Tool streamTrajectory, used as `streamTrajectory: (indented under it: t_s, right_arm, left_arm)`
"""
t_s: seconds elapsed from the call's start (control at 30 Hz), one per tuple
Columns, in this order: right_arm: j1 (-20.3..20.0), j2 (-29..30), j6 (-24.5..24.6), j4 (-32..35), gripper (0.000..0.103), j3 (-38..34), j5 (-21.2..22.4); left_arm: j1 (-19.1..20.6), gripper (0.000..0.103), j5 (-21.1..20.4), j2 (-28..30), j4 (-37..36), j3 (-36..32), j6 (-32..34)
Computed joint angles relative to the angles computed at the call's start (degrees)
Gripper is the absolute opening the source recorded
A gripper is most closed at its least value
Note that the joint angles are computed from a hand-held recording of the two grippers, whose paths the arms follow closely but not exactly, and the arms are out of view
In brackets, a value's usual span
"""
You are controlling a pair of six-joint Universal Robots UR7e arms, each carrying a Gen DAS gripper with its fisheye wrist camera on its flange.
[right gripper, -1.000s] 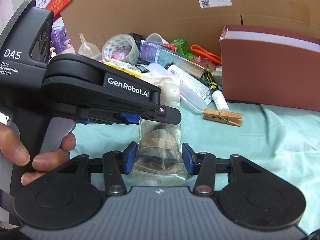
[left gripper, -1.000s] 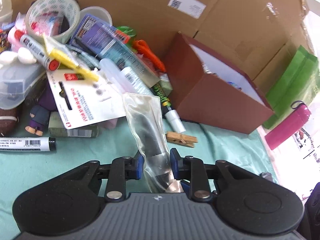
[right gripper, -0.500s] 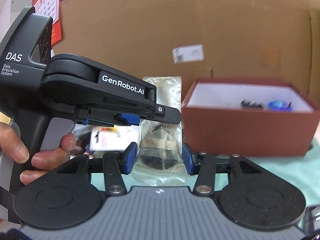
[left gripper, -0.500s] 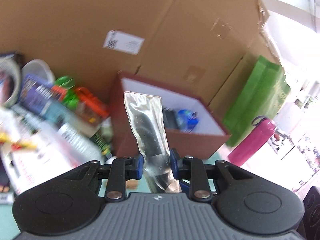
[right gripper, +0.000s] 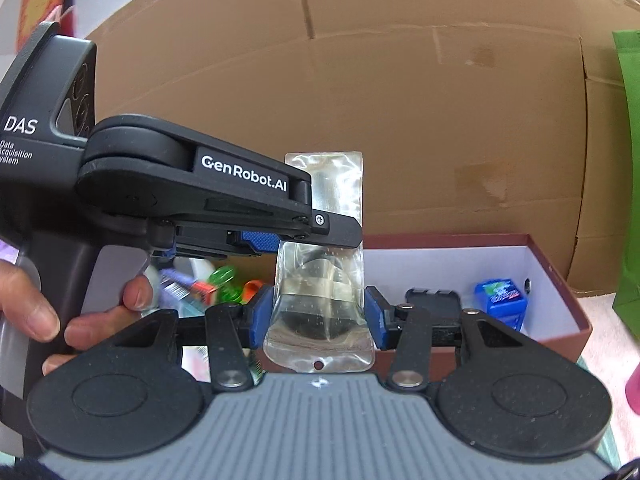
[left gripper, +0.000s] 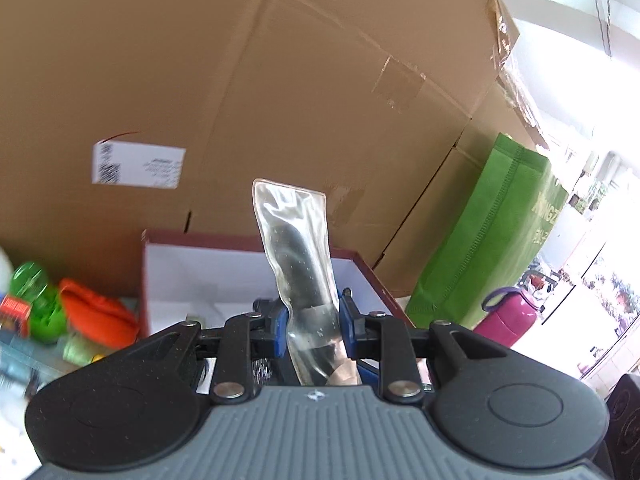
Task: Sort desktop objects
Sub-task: 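Lift the clear plastic bag with the right gripper and carry it to the box, then lower the plastic bag into the box and open the right gripper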
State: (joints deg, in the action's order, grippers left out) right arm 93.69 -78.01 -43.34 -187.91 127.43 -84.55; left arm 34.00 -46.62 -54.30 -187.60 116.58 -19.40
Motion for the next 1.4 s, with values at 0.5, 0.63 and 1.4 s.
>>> streamTrajectory:
  t_s: [0.5, 0.63, 1.4]
  right_arm:
    - [-1.03, 11.81, 3.29, 11.87, 0.048, -13.92, -6.84]
    - [-1.28, 13.04, 5.29, 15.91, 0.048, -16.02, -8.99]
    - [0.03, 14.36, 1.16, 10.4, 0.064, -15.53, -14.96]
  left_arm:
    - [10.25, 0.027, -5.3, 5.02, 13.06, -10.76, -0.26]
    - [11.66, 0.027, -6.22, 5.57, 16.92, -11.89, -1.88]
    - [11.02, 0.085, -8.6, 5.98, 14.78, -11.1, 4.1]
